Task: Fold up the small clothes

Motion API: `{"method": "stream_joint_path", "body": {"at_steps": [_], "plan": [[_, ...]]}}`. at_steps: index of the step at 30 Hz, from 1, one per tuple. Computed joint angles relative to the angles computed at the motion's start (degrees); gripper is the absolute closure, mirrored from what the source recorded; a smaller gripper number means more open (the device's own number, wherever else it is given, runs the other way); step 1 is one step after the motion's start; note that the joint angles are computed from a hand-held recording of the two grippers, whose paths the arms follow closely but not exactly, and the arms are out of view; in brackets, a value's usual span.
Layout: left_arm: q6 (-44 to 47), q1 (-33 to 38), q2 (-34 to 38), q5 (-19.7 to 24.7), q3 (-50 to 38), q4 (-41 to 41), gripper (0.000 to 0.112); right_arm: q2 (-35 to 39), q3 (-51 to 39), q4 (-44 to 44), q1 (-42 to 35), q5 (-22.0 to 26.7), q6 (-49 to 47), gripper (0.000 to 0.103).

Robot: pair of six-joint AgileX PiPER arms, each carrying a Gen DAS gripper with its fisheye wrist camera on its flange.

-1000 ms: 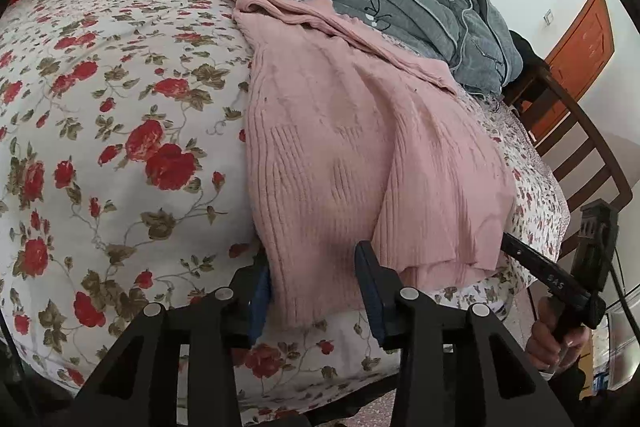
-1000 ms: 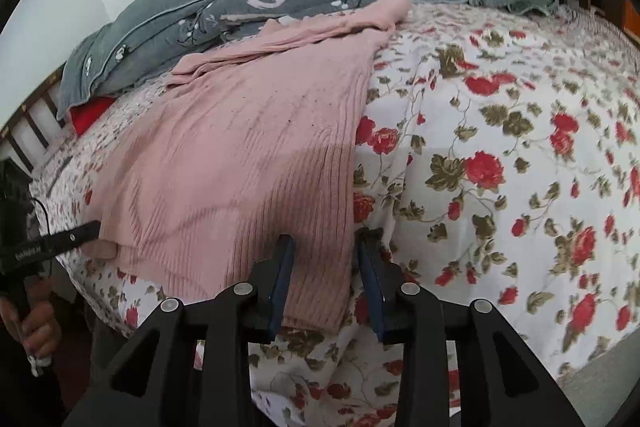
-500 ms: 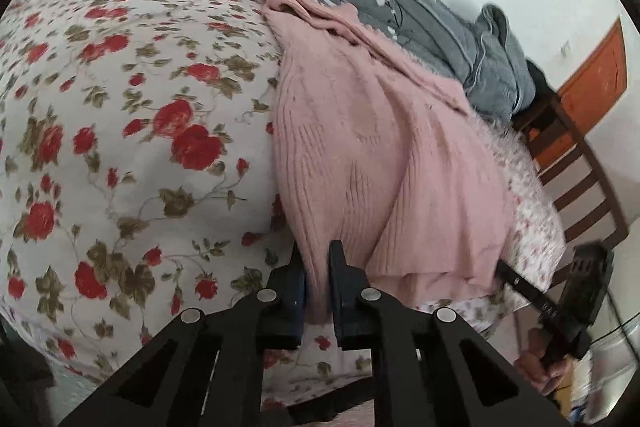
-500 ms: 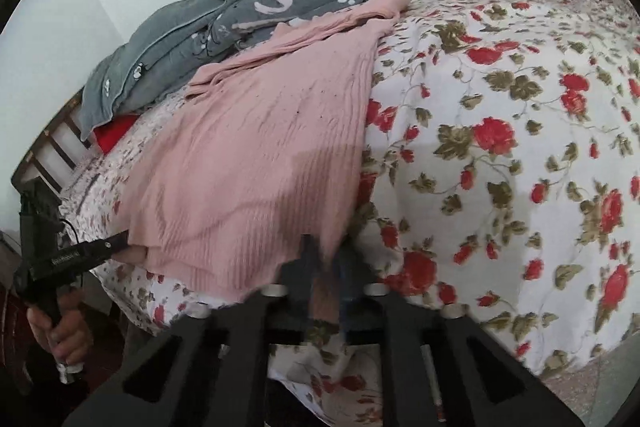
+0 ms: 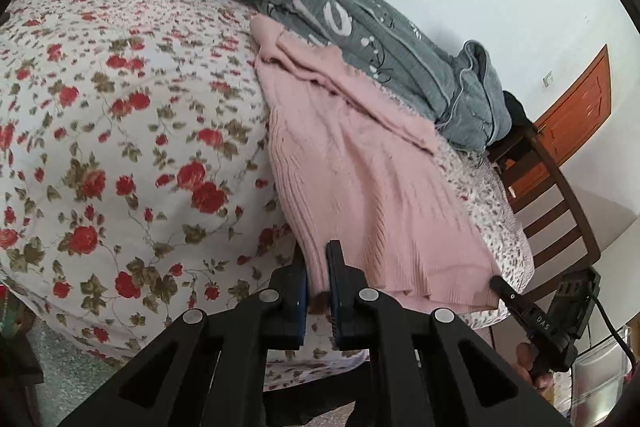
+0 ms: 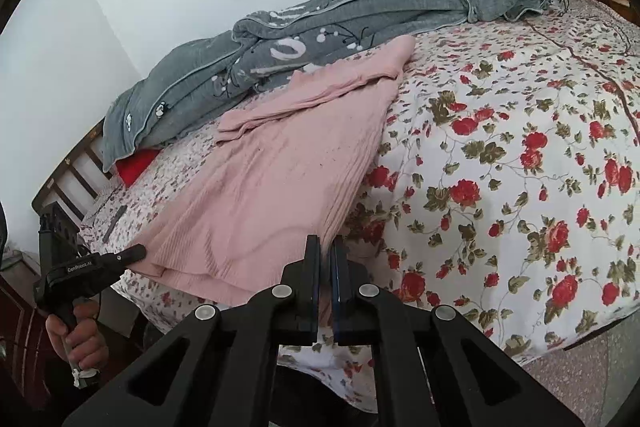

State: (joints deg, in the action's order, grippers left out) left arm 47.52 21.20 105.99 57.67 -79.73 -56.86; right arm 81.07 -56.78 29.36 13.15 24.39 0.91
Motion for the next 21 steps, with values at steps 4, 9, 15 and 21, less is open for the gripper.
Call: {"method": "stream_joint_path", "body": {"at_steps": [4,9,15,21], "plan": [[-0.3,0.7,-1.4,1.0,-0.4,0.9,0.103,-1.6,-0.6,0.5,-0.7,1.8,0.1,0.099],[0.9,1.8,-4.1,2.6,1.2,0.6,0.103,-4.0,-1.6,-0.2,-1.4,4.9,1.0,0.099],[1.5,3.5,-7.5,6.2,2.0,-0.7,0.103,-7.8,-3.2,-0.5,-3.1,9.2,2.4,0.099],[2.1,5.9,-10.9,8.7,3.6,-2.6,0.103,-10.4,-5.1,-3.6,-2.4,10.9,5.9,0.099]]}}
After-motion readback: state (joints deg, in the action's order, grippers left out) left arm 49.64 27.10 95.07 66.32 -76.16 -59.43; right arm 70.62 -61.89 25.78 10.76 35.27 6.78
